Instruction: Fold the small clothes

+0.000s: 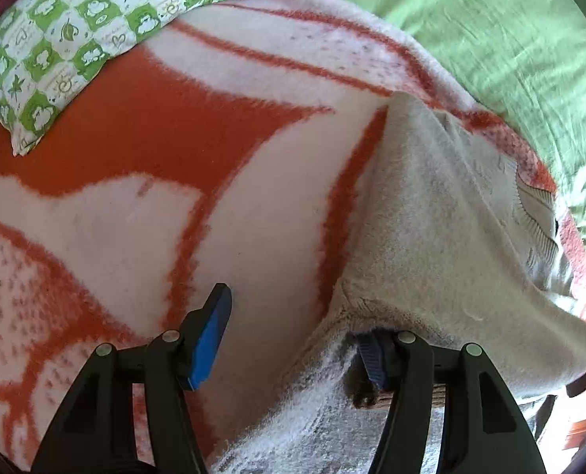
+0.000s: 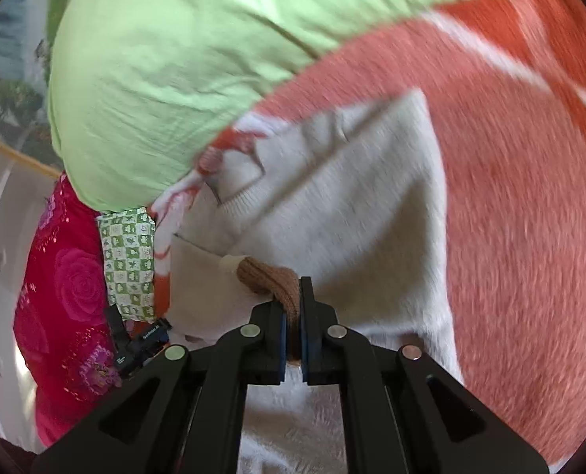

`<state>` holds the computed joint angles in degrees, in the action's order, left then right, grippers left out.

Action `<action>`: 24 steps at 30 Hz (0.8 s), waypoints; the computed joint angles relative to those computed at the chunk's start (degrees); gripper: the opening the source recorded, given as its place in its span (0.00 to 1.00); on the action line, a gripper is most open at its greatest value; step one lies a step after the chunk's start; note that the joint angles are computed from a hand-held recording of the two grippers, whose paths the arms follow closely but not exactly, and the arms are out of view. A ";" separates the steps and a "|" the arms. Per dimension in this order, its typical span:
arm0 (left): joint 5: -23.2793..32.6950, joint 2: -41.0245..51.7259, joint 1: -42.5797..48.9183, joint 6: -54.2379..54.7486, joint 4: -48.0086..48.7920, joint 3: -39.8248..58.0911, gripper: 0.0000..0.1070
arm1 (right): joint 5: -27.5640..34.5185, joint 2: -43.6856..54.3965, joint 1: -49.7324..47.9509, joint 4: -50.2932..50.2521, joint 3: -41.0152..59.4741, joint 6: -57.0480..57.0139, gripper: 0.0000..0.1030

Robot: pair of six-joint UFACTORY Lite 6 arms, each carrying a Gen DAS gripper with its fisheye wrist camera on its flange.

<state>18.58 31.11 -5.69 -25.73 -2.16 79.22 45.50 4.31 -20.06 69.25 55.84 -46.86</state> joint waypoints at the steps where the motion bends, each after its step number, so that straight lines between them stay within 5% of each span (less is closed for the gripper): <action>1: -0.01 0.01 -0.18 -0.63 0.52 -0.09 0.58 | -2.41 1.86 1.62 -5.87 2.52 4.11 0.06; 6: 1.33 1.80 -0.16 -2.25 1.88 2.20 0.58 | -7.60 10.31 5.10 -18.06 7.50 13.63 0.08; 9: 1.53 1.85 0.37 -0.19 -0.05 2.33 0.58 | -9.65 8.06 5.42 -13.50 4.10 10.20 0.24; 11: 1.60 1.39 0.52 0.39 -0.69 1.84 0.59 | -10.79 3.97 5.52 -5.61 -1.02 4.60 0.45; 14: 1.97 1.52 0.60 0.14 -0.63 1.97 0.59 | -12.95 -4.56 6.02 8.91 -11.62 -7.75 0.60; 18: 2.76 2.60 0.57 -0.97 0.06 3.50 0.59 | -17.73 -4.36 10.52 11.01 -14.42 -9.04 0.60; 19: 2.99 2.64 0.53 -1.16 0.38 3.63 0.59 | -17.93 -3.43 10.96 10.77 -14.10 -9.09 0.48; 20: 3.20 2.72 0.58 -0.86 0.18 3.80 0.59 | -17.97 -2.51 11.43 8.13 -12.99 -7.08 0.10; 24: 3.33 3.18 1.12 1.88 -2.25 4.45 0.59 | -8.41 -8.90 4.77 4.59 -11.69 -6.89 0.08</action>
<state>21.90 34.29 -4.57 -23.84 -4.41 83.67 37.09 -4.58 -15.29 73.85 44.15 -53.75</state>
